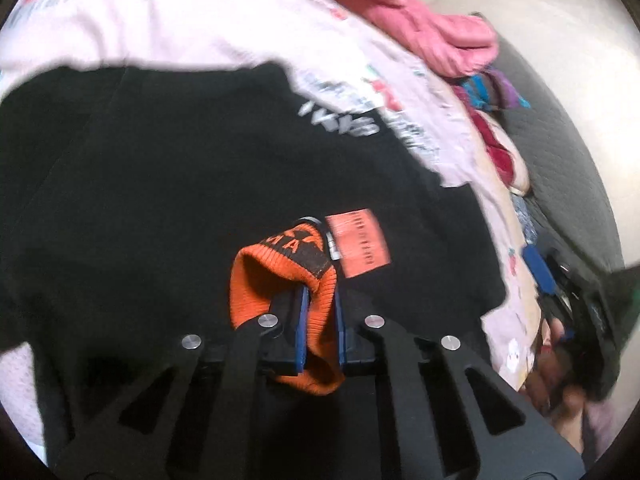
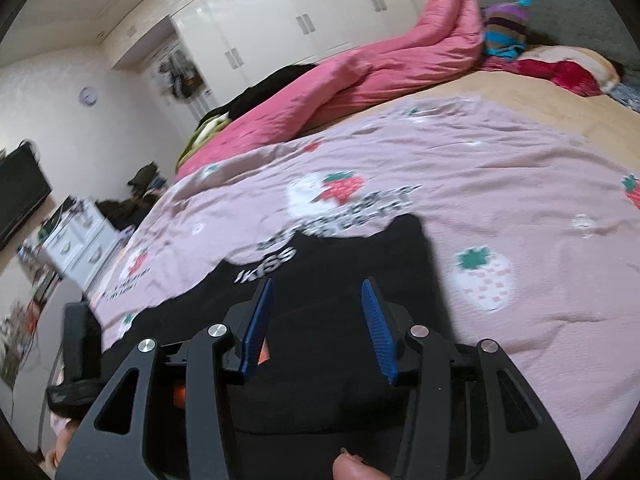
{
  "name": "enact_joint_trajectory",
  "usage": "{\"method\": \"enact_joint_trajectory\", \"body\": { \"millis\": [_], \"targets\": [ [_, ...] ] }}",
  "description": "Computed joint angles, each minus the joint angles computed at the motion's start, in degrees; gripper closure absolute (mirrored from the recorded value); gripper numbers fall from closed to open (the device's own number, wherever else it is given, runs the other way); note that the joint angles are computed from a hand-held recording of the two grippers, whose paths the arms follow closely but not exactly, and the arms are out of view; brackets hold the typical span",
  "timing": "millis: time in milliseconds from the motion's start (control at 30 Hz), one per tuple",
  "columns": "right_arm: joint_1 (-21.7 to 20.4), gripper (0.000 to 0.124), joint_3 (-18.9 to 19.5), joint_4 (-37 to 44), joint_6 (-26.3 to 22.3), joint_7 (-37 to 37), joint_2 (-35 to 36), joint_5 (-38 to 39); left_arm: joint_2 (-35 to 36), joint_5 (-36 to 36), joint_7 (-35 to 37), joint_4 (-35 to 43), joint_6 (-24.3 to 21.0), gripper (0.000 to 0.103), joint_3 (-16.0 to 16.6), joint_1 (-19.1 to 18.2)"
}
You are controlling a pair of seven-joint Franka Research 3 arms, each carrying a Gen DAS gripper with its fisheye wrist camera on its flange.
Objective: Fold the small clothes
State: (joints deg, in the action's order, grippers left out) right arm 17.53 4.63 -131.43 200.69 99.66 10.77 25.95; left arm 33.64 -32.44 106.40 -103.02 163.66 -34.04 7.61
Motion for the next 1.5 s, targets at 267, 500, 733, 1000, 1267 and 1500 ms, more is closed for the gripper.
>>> {"method": "enact_joint_trajectory", "body": {
  "millis": [267, 500, 733, 1000, 1267, 1500],
  "targets": [
    [7.6, 0.079, -7.21, 1.3, -0.52, -14.88, -0.53, 19.24, -6.37, -5.42, 9.72, -5.74, 8.26, 0.1, -9.51, 8.68],
    [13.04, 0.078, -11.6, 4.62, -4.97, -26.09, 0.97, 30.93, -7.14, -2.87, 4.66, -5.71, 4.71, 0.1, -2.52, 4.28],
    [35.15, 0.078, -33.34, 7.09, -10.19, -30.86, 3.93, 35.41, -8.95, -2.42, 2.67, -6.72, 4.4, 0.098, 1.43, 1.38],
    [42.24, 0.075, -40.89, 7.37, -14.42, -25.52, 6.27, 27.63, -11.98, 4.79, -2.06, -9.68, 10.71, 0.098, 3.59, -0.79],
    [41.48, 0.073, -39.71, 7.87, -17.61, -21.97, 7.03, 19.71, -8.42, 18.96, -14.4, -6.18, 3.3, 0.092, 13.67, -9.75],
    [36.85, 0.068, -34.6, 8.01, -19.51, -21.02, 6.33, 14.39, -7.16, 25.89, -21.51, -6.24, -0.33, 0.084, 16.24, -11.32]
  ]
}}
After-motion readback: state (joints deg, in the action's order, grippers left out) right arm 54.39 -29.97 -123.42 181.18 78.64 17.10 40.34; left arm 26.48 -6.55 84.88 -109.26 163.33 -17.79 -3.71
